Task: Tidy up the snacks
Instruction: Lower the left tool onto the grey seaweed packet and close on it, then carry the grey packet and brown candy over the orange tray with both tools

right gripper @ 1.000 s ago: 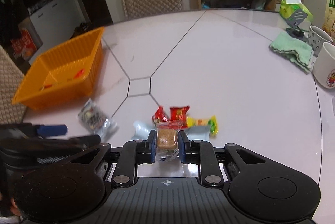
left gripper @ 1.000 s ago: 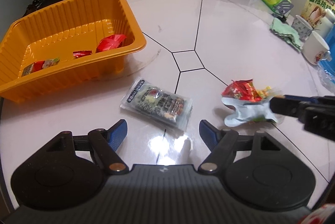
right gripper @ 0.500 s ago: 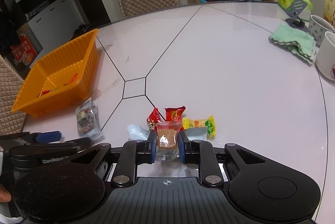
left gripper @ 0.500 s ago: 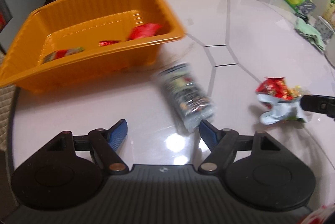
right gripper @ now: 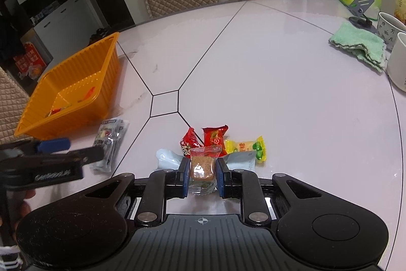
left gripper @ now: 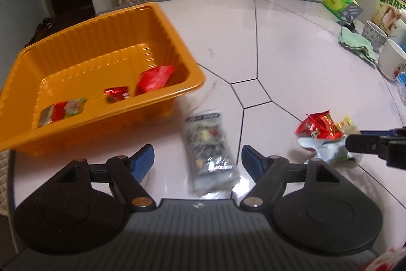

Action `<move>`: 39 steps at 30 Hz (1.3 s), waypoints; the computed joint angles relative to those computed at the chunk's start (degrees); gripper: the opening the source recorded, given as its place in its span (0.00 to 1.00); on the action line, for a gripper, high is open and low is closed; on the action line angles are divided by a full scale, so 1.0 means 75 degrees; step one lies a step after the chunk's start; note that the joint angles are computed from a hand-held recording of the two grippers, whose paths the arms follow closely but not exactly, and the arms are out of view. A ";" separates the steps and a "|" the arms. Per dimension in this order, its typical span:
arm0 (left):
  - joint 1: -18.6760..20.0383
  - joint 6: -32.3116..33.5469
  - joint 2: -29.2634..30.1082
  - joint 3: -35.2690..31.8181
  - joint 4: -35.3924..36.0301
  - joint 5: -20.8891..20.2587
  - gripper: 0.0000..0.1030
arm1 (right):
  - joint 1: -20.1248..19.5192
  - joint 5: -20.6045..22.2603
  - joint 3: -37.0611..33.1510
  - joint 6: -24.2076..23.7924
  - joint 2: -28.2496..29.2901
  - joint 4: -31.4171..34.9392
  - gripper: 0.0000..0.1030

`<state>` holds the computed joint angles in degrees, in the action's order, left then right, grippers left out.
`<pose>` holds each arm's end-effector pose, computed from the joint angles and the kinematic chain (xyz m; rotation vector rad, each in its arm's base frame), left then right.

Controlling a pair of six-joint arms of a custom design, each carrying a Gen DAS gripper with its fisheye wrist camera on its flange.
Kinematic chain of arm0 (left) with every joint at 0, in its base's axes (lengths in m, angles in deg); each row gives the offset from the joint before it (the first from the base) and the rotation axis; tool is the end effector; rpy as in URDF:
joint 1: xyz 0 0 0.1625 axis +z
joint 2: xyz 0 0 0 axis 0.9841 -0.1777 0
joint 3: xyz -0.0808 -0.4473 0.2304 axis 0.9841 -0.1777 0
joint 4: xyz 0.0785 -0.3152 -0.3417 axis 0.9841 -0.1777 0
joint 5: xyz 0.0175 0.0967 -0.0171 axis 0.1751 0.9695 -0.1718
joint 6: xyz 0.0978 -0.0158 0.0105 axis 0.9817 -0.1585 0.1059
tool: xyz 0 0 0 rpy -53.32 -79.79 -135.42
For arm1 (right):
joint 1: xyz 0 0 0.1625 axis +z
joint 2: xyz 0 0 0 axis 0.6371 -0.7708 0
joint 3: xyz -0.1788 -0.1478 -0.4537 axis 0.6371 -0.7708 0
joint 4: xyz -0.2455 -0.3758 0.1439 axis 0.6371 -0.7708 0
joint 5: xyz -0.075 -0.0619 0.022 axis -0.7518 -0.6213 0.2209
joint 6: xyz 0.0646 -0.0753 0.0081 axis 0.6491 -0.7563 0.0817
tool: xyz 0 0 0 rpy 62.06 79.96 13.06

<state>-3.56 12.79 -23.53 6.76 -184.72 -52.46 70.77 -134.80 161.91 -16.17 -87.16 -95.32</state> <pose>-0.0196 -0.8565 0.2928 0.7585 2.3535 -0.5814 0.3574 -0.7649 -0.0129 0.0510 -2.4537 0.9105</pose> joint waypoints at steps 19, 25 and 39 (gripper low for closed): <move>0.0075 -0.0340 0.0393 -0.0537 0.0563 -0.0008 0.35 | 0.0047 -0.0099 0.0131 0.0125 -0.0098 -0.0043 0.21; 0.0095 -0.0462 0.0123 -0.0322 0.0649 -0.0048 0.34 | 0.0104 -0.0067 0.0129 0.0058 -0.0082 -0.0077 0.21; 0.0066 -0.0708 -0.0944 0.0486 0.0802 -0.0116 0.34 | 0.0362 0.0120 0.0033 -0.0180 0.0021 -0.0119 0.21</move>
<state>-3.07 7.47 -30.61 10.41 -178.70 -53.33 73.48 -133.90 162.15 -17.52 -87.00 -96.21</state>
